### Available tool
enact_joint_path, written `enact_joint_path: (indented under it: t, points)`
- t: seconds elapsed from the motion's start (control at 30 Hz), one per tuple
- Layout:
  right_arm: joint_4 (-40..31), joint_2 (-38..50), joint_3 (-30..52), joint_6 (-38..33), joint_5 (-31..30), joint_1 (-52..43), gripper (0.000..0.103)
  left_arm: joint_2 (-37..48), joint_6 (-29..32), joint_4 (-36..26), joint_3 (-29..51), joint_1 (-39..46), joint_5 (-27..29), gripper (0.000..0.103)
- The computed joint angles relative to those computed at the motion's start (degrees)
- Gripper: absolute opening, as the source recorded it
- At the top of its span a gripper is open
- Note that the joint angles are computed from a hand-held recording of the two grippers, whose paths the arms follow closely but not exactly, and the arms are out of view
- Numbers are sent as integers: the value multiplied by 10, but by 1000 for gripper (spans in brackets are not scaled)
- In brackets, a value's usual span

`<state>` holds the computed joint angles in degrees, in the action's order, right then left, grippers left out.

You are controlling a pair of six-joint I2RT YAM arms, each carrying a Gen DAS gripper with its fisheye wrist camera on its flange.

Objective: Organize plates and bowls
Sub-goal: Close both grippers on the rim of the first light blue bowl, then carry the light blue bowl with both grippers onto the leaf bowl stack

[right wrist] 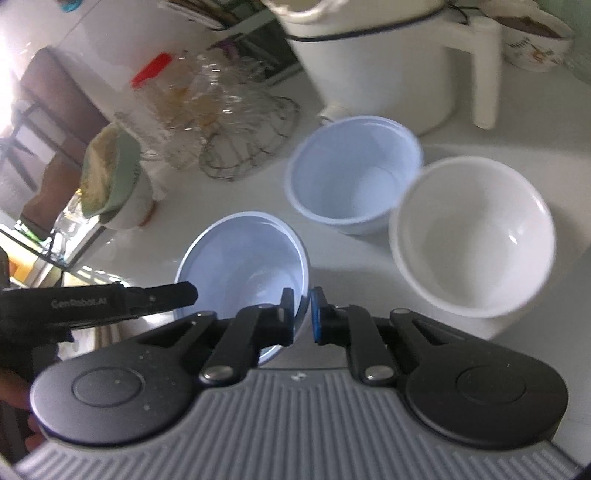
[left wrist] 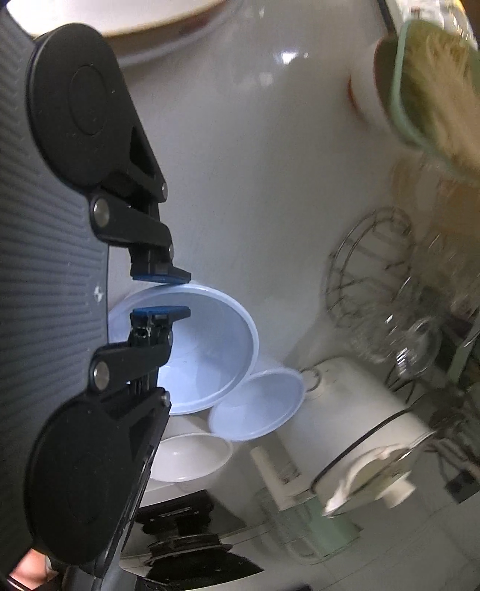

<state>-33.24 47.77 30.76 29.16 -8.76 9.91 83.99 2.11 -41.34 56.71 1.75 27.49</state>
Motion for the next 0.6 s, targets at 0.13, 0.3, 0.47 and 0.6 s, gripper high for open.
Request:
enact_joint_path:
  t: [0.13,0.3,0.47,0.6]
  points:
    - [32,39,18,18,5,43,12,-15,29,-23,8,44,-3,15]
    - [65,84,37,26,23,101,12,-19,62,-30,6,77,-31,15]
    - [89,125,48,27,37,137,12,-14,73,-18,-7,92,-55,15]
    - [90,166,65,19,55,155,12,-2,66,-17,-8,99,-59,15]
